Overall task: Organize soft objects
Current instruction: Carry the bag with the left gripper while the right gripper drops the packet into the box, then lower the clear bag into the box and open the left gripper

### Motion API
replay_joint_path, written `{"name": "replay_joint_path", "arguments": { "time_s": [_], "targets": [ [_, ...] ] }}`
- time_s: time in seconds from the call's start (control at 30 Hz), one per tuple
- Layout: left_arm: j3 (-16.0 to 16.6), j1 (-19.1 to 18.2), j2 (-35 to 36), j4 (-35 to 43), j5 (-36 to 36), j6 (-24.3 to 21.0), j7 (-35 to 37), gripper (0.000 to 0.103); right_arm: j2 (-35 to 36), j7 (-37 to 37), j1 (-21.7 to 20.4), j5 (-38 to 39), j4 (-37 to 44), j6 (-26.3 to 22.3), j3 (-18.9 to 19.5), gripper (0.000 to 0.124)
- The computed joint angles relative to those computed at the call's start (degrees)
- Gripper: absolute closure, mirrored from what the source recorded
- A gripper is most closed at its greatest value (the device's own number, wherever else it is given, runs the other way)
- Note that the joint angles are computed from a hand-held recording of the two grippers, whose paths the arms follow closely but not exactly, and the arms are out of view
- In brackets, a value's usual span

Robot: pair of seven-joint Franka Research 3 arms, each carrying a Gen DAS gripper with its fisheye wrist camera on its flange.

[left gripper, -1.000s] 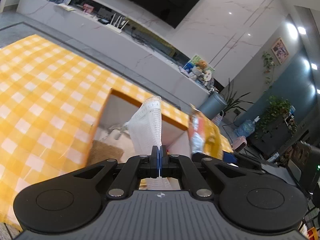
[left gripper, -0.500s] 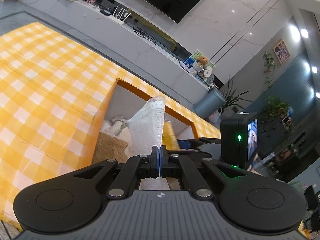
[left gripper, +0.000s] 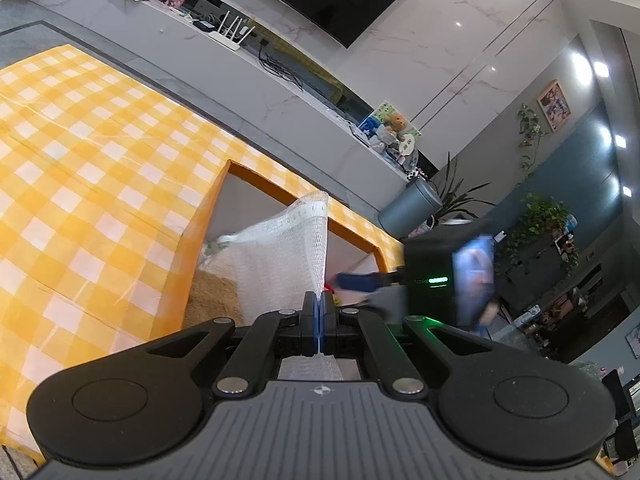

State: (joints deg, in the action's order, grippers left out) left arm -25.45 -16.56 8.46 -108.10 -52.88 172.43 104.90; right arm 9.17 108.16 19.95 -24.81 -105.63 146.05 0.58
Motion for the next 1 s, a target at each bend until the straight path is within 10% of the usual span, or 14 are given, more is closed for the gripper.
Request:
{"name": "replay_joint_path", "arguments": {
  "time_s": [0.27,0.67,1.0],
  "targets": [
    [-1.3,0.3,1.0,1.0,0.3,0.7,2.5,0.103,-12.9,11.1,-4.2,-7.3,-12.5,10.2,1.7,0.024],
    [-7.9,3.0,5.5,8.7,-21.4,-3.5,29.9,0.103,-25.3,15.5,-13.9,-10.9,-23.5,10.9,8.3,0.024],
    [11.5,-11.2,11.3,12.0,25.3,-9.3,-15.8,0.103,-25.1,15.1,-16.4,-8.4,-24.9,10.7,10.4,0.024]
  ]
}}
